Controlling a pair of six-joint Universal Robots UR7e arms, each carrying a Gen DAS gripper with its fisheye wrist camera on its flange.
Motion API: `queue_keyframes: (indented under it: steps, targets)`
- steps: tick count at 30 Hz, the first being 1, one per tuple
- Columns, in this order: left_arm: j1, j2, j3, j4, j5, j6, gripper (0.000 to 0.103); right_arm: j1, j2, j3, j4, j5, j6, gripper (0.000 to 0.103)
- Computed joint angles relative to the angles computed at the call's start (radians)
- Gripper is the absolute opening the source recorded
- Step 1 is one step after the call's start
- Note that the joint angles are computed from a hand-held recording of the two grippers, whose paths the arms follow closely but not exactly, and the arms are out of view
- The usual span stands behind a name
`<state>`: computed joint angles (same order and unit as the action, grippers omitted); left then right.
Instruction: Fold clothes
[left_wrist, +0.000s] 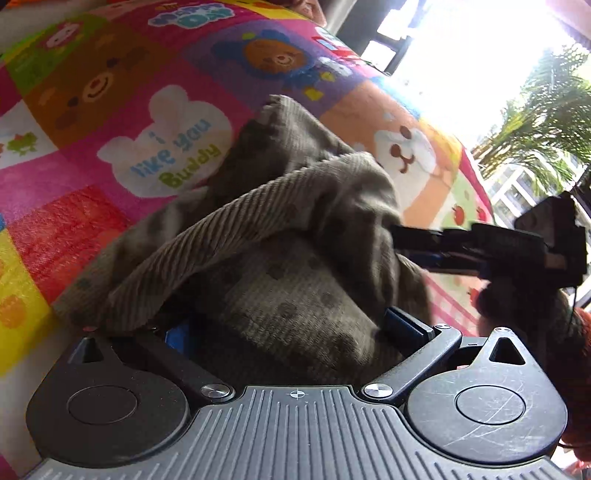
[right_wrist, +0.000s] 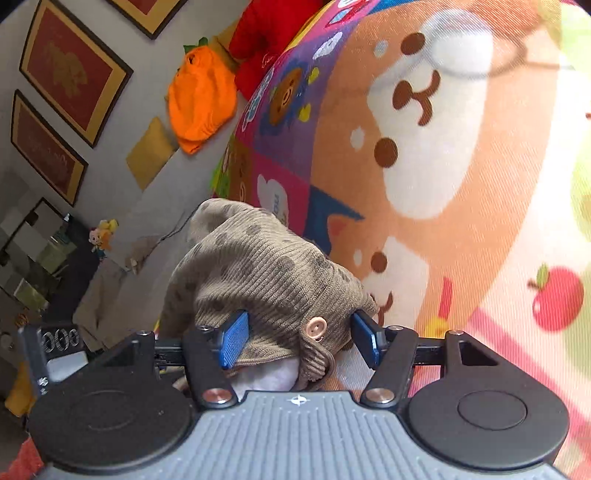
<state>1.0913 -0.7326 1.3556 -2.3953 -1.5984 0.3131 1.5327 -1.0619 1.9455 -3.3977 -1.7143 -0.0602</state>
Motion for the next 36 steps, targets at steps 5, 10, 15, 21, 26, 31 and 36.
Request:
queue_keyframes:
  steps: [5,10,15,21,26,31,36]
  targets:
    - [-0.007,-0.092,0.103,0.063,-0.118,0.055,0.103,0.021,0.029,-0.06,-0.004,-0.079,-0.112,0.07]
    - [0.008,-0.185,0.143,0.068,-0.204,0.111,0.103,0.035,0.055,-0.071,-0.043,-0.119,-0.17,0.079]
    - [0.019,-0.154,0.11,-0.147,-0.149,0.042,0.103,0.029,0.047,-0.011,-0.115,-0.105,-0.109,0.08]
    - [0.058,0.03,-0.095,-0.064,0.01,-0.082,0.103,0.035,0.036,0.104,-0.167,-0.058,-0.047,0.082]
    - [0.084,0.038,-0.067,-0.036,-0.035,-0.05,0.103,0.019,0.036,0.138,-0.2,-0.027,-0.061,0.071]
    - [0.063,-0.021,0.081,-0.076,-0.113,0.018,0.103,0.007,-0.002,0.115,-0.168,-0.03,-0.082,0.07]
    - [0.026,-0.06,0.206,-0.1,-0.282,0.012,0.103,0.022,-0.031,0.082,-0.121,-0.073,-0.156,0.07]
